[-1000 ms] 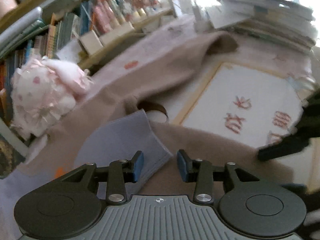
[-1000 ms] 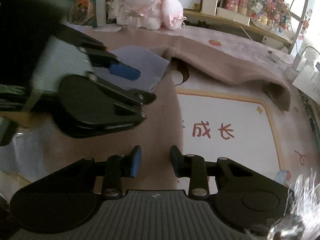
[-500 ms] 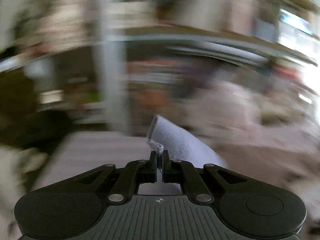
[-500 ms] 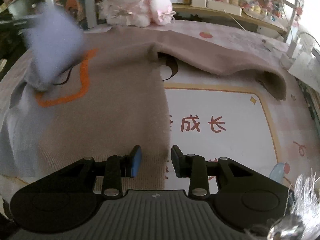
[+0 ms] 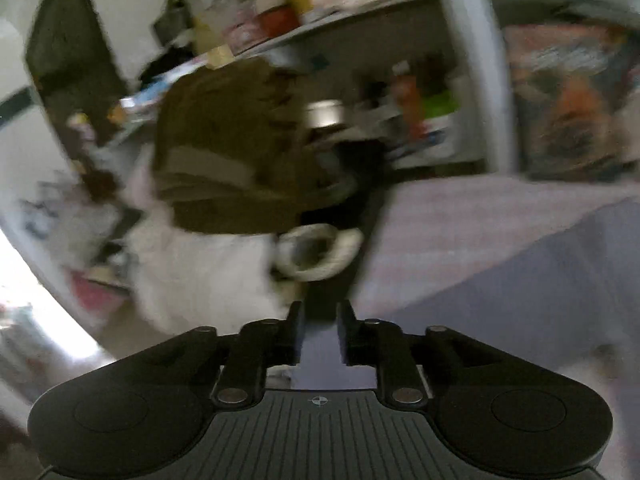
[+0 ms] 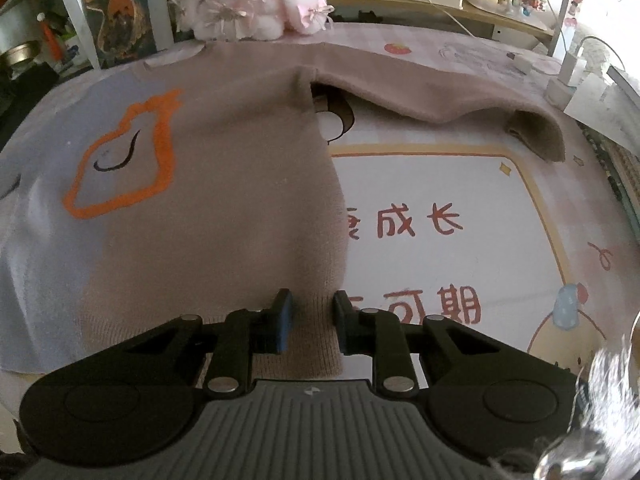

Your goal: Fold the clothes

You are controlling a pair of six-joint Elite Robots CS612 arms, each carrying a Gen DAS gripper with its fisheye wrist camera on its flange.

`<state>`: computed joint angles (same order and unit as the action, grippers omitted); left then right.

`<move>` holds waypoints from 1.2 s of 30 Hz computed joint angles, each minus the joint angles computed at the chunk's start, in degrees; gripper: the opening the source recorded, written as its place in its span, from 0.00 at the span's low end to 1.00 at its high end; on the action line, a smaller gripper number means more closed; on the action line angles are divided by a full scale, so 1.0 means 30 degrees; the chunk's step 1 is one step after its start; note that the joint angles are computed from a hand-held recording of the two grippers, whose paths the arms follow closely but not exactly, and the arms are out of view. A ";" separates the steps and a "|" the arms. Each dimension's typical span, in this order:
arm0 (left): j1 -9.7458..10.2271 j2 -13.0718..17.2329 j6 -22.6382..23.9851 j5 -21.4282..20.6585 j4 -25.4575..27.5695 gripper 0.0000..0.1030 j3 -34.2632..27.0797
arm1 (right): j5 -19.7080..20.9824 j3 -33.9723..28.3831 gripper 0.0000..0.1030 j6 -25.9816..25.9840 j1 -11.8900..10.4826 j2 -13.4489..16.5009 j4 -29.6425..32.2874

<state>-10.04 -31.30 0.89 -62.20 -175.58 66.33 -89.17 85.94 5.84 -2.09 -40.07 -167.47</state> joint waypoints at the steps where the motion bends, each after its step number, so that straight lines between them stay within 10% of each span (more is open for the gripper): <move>1: -0.0122 -0.0208 -0.0291 -0.0968 -0.0368 0.25 0.0448 | -0.0162 -0.0008 0.22 0.0128 0.0026 0.0014 -0.0027; 7: -0.0270 -0.0619 -0.1981 -0.8238 -0.0819 0.43 0.1602 | 0.0111 -0.0076 0.10 0.0367 0.0004 0.0019 0.0139; 11: -0.0320 -0.0299 -0.2953 -1.0218 0.0151 0.47 0.1276 | 0.1066 0.0374 0.09 0.0196 -0.0076 -0.0500 0.0837; 19: -0.0553 0.0199 -0.1834 -1.0242 0.2808 0.44 0.0410 | 0.1476 0.1924 0.09 0.0192 -0.0021 -0.1723 0.1475; 22: -0.0591 0.0358 -0.1907 -1.0615 0.3262 0.12 0.0292 | 0.1429 0.2050 0.09 0.0648 0.0026 -0.1738 0.1657; 26: -0.0605 0.0669 -0.1817 -1.1192 0.3317 0.04 -0.0158 | 0.1095 0.2184 0.09 0.1187 0.0105 -0.1742 0.1362; 36: -0.0899 0.1371 -0.0857 -1.1746 0.3359 0.04 -0.1232 | -0.4724 0.0846 0.09 0.1437 0.1032 -0.0392 -0.0660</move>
<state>-12.74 -27.19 -1.68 -97.44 -165.50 62.63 -103.35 88.47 10.15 1.01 -41.24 -169.45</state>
